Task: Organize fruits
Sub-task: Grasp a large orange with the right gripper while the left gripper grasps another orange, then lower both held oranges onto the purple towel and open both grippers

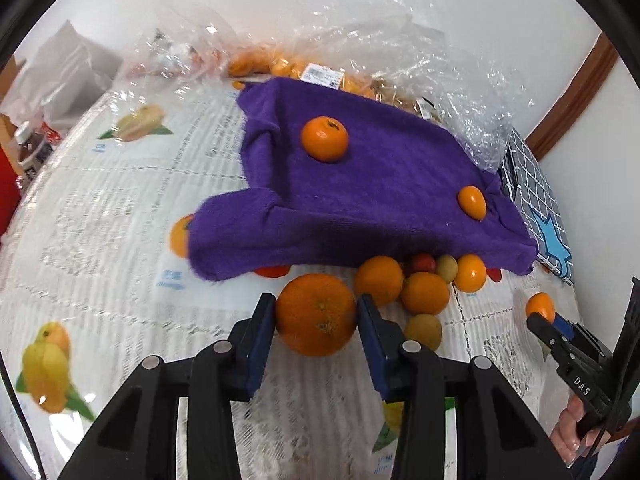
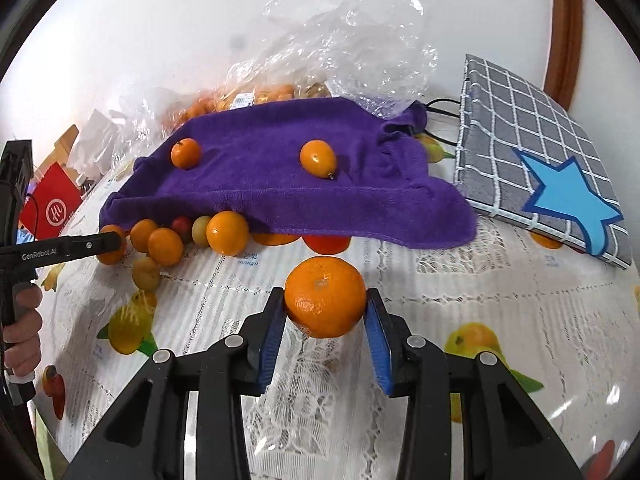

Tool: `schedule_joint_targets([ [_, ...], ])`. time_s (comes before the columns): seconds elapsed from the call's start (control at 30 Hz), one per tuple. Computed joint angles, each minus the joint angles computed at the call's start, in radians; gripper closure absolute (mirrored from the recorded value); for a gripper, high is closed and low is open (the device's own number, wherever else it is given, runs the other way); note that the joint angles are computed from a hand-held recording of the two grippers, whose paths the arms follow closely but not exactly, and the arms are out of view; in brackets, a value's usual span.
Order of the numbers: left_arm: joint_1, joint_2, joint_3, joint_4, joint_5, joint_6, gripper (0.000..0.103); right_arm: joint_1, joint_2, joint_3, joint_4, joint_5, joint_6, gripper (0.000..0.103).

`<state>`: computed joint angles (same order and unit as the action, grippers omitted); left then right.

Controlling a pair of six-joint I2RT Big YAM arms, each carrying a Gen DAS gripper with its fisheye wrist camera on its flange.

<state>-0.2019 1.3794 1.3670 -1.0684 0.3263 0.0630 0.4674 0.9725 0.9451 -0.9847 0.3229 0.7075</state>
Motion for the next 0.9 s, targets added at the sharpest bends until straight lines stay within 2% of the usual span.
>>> schedule_joint_targets([
  [0.57,0.086,-0.115,-0.016,-0.024,-0.004,-0.009,0.063,0.067,-0.079,0.058,-0.116,0.122,0.08,0.064],
  [0.9,0.094,-0.142,0.002,-0.024,0.011,-0.024,0.063,0.079,-0.107,0.096,-0.159,0.178,0.058,0.064],
])
